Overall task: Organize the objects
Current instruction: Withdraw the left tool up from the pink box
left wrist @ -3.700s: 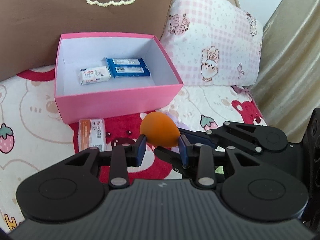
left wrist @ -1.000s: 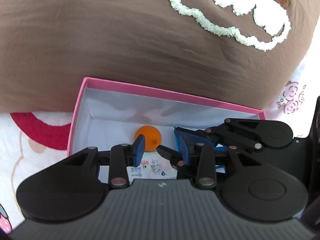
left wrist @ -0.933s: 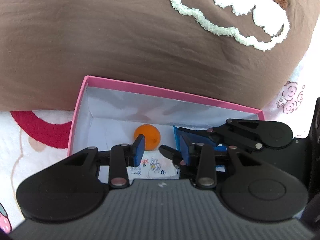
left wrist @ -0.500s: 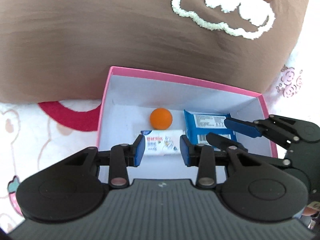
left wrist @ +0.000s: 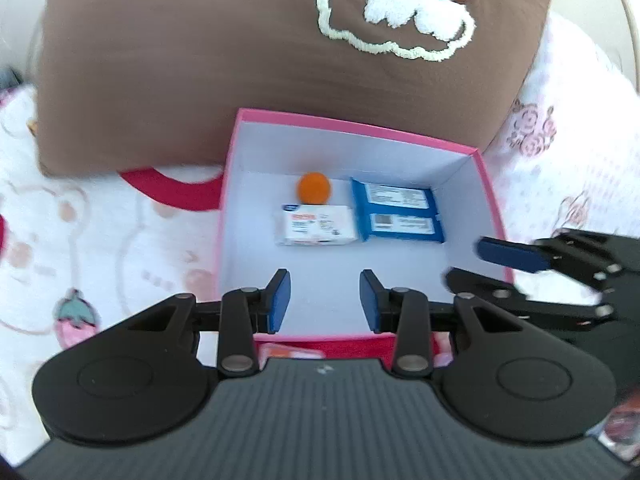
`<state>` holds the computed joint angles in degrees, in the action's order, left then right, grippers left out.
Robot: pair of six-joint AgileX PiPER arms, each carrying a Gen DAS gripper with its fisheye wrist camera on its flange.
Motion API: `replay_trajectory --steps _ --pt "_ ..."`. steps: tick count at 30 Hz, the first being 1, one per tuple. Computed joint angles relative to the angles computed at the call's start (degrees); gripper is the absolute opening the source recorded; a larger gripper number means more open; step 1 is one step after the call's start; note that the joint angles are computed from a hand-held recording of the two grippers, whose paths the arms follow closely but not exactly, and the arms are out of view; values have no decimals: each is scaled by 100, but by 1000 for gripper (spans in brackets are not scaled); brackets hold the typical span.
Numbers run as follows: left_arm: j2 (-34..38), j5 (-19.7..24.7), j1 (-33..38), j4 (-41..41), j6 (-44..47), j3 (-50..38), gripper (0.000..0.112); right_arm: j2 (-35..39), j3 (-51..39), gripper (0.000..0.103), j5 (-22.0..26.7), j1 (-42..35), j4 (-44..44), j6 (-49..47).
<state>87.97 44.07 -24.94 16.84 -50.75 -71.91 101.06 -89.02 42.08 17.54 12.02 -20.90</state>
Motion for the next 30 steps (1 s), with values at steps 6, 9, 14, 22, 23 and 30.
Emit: replay_trajectory --steps 6,9,14,22,23,30 --pt "-470 529 -538 366 -594 285 36 -650 739 38 -210 52 182 90" --pt "-667 704 -764 429 -810 395 37 -1095 1169 41 -314 127 138 97" --pt "-945 1092 -1171 527 -917 389 39 -1690 1690 43 -369 131 345 -47" --pt "-1405 1655 -2071 1088 -1604 452 39 -2499 2179 52 -403 385 -295 812" --pt "-1441 1760 -2215 1188 -1711 469 39 -2588 2206 53 -354 443 -409 919" --pt "-1597 2148 -2790 1441 -2260 510 40 -3152 2615 96 -224 427 -498 1183"
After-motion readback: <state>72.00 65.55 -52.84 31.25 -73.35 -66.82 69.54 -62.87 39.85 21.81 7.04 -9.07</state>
